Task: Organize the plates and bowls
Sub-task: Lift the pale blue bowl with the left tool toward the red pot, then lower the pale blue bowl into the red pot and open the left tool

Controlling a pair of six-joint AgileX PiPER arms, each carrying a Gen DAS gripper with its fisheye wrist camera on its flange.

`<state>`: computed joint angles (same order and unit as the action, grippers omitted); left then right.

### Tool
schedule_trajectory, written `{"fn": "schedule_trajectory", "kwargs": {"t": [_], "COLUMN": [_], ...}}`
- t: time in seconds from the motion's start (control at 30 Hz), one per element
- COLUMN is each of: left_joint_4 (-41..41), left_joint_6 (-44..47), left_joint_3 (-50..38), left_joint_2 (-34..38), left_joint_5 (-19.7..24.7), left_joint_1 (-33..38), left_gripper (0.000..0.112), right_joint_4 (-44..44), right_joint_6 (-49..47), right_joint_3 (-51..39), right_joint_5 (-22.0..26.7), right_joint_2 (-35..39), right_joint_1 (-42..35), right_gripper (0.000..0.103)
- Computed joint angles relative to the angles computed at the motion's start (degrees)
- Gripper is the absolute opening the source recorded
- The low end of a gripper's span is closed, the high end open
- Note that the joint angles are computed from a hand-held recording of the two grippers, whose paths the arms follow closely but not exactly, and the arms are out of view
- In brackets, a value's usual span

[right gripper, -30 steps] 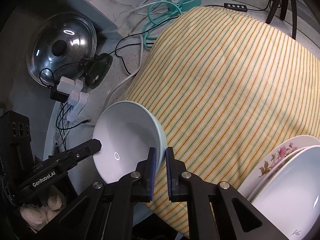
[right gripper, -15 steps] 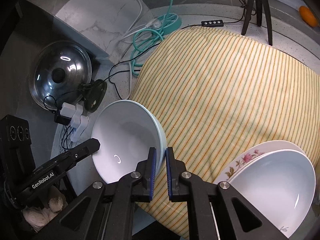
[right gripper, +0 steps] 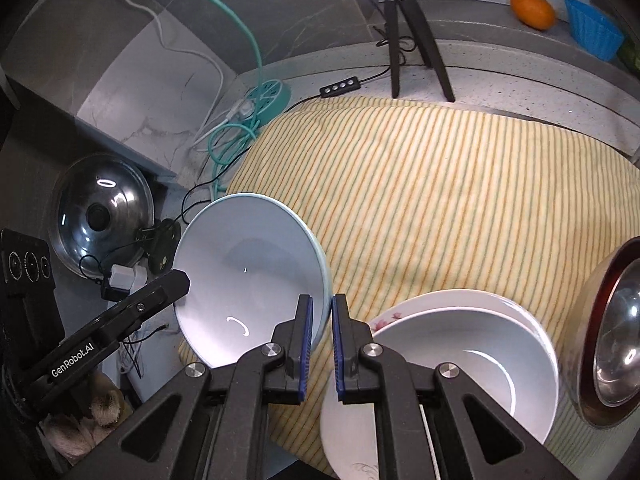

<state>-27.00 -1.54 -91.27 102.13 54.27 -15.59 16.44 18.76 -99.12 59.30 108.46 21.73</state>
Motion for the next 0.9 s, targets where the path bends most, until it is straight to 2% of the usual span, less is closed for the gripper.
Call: {"fn": "schedule_trajectory", "kwargs": {"t": [0.53,0.9], "left_joint_4": [-0.45,-0.47], "left_joint_6": [-1.91,-5.69], "left_joint_3": [-19.48,-37.16], "left_joint_2": [11.78,22.38], "left_joint_5": [5.73,12.32], "left_joint_1": [-11.31,-17.85], "left_gripper": [0.007,0.007], "right_joint_4": [-0.60,-0.82], "right_joint_6": [-0.64,-2.61], "right_joint_3": [14.98,21.88], "right_joint_5": [-2.36,-1.32], "right_joint_2": [-13.93,-21.18], "right_joint_1": [-12.47,-21.58], "right_gripper": [0.009,0.009]}}
